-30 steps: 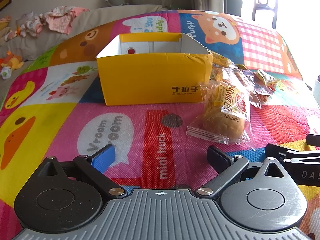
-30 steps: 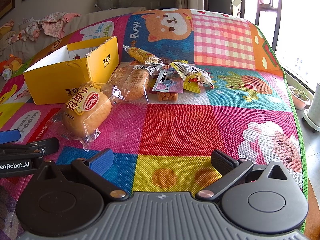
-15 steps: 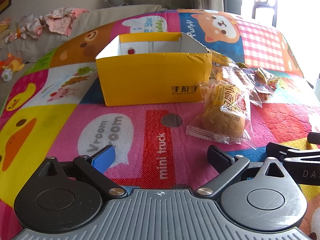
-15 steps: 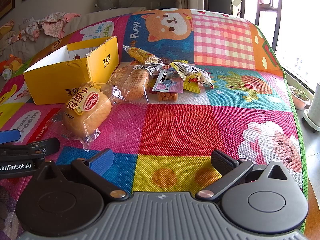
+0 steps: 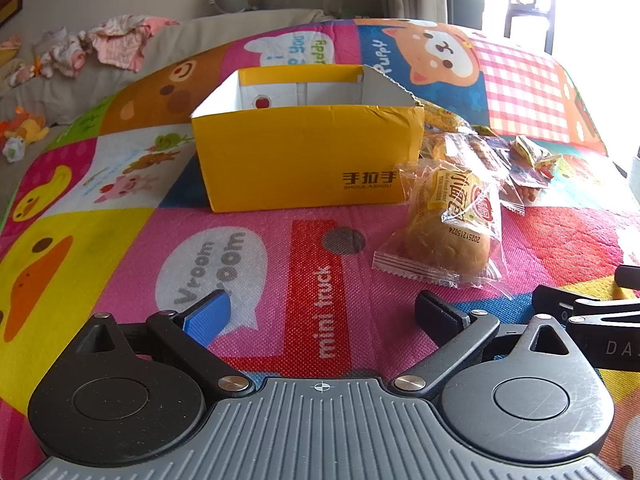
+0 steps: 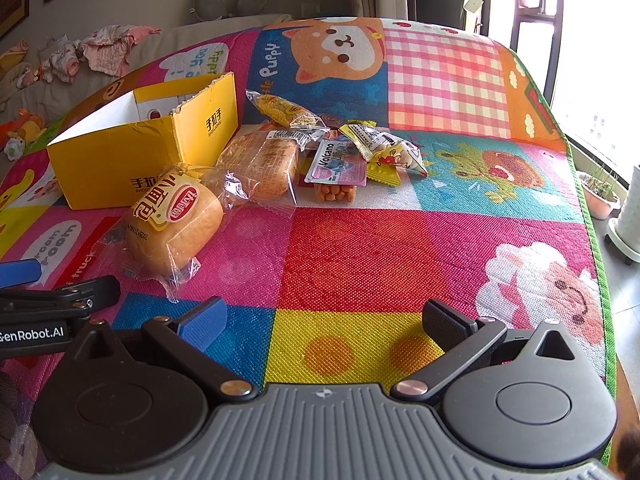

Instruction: Organize objects

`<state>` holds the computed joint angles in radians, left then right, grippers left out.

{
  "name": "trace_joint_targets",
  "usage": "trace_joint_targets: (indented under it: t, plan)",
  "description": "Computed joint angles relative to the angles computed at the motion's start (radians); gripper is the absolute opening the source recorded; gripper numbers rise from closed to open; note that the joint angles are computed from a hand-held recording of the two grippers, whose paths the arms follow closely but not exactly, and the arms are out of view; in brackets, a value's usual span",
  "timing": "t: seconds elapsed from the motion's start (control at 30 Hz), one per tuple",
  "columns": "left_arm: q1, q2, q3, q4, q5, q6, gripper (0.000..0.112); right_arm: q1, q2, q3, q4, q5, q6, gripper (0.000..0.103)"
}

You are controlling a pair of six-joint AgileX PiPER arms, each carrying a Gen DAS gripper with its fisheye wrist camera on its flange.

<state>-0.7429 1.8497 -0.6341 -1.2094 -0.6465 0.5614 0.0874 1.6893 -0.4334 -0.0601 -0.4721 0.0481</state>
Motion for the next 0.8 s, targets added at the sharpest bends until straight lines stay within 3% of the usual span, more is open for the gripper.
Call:
trace_joint_targets:
  t: [0.8]
  plan:
    - [0.004,0.002,-0.004,0.009,0.004,-0.009,0.102,-0.004,0.002,0.004,-0.009,-0.006,0.007,0.103]
